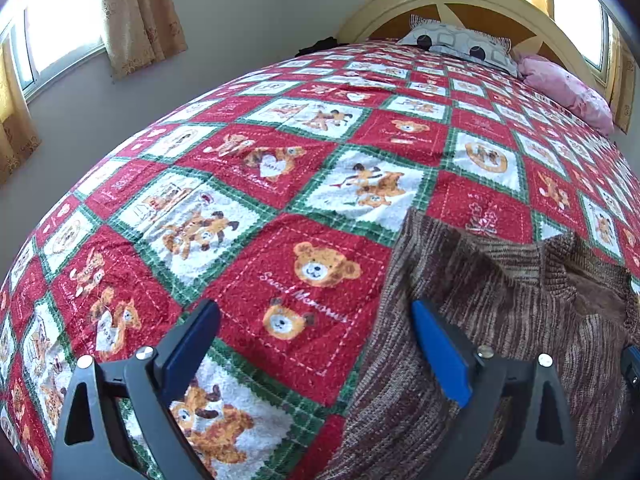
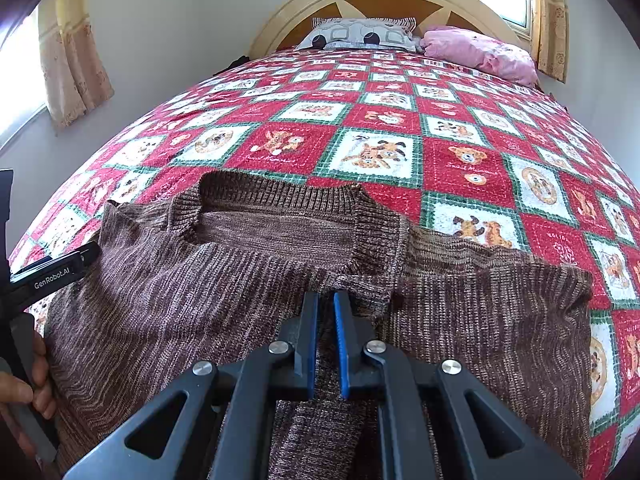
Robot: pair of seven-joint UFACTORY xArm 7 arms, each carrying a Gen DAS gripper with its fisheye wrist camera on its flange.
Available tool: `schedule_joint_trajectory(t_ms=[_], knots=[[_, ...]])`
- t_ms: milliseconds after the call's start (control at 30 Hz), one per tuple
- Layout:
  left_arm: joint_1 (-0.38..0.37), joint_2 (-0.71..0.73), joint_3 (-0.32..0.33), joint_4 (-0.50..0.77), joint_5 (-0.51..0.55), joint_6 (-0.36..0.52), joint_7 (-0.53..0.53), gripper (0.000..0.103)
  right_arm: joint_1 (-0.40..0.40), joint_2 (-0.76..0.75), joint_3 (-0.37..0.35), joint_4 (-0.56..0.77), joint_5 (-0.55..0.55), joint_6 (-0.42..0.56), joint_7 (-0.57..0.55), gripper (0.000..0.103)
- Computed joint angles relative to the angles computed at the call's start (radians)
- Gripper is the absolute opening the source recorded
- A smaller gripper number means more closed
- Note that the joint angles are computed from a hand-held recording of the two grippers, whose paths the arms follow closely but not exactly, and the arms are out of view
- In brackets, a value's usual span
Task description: Fold small clothes
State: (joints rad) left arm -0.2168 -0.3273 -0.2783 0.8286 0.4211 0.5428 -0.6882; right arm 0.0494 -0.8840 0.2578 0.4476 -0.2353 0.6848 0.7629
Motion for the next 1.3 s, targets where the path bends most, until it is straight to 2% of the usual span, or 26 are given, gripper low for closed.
schedule_joint_trajectory(t_ms=[167, 333, 400, 467, 533, 567, 700, 867, 1067, 1300], knots=[[0.000, 0.001, 0.000, 0.002, -0.002, 0.005, -0.003, 0.100, -0.018, 0.026, 0.030, 0.020, -0.031, 0.017, 0.011, 0.008], [-0.012, -0.007, 0.020, -0.011, -0.036, -0.011, 0.019, 0.100, -0.006, 0.040, 0.053, 0.061, -0.055, 0.102, 0.022, 0.012], [-0.036, -0.028, 0.050, -0.033, -0.100, -0.019, 0.065, 0.100, 0.028, 0.016, 0.058, 0.081, -0.036, 0.188, 0.021, 0.020], [-0.080, -0.077, 0.097, -0.075, -0.208, -0.011, 0.151, 0.100, 0.086, -0.055, 0.057, 0.058, 0.000, 0.226, 0.031, 0.038], [-0.112, -0.157, 0.125, -0.140, -0.293, -0.007, 0.218, 0.100, 0.127, -0.124, 0.085, 0.046, 0.015, 0.287, 0.041, 0.050], [-0.118, -0.197, 0.124, -0.167, -0.316, -0.004, 0.238, 0.100, 0.140, -0.152, 0.107, 0.048, 0.017, 0.324, 0.051, 0.051], [-0.166, -0.412, 0.130, -0.295, -0.403, 0.046, 0.323, 0.100, 0.187, -0.263, 0.175, 0.068, 0.050, 0.469, 0.125, 0.051], [-0.217, -0.626, 0.102, -0.391, -0.435, 0.090, 0.405, 0.100, 0.218, -0.364, 0.257, 0.125, 0.074, 0.608, 0.213, 0.051], [-0.289, -0.811, 0.121, -0.432, -0.503, 0.181, 0.493, 0.100, 0.221, -0.425, 0.326, 0.208, 0.076, 0.747, 0.248, 0.051], [-0.307, -0.980, 0.094, -0.458, -0.530, 0.288, 0.566, 0.100, 0.205, -0.507, 0.377, 0.289, 0.099, 0.902, 0.250, 0.051]])
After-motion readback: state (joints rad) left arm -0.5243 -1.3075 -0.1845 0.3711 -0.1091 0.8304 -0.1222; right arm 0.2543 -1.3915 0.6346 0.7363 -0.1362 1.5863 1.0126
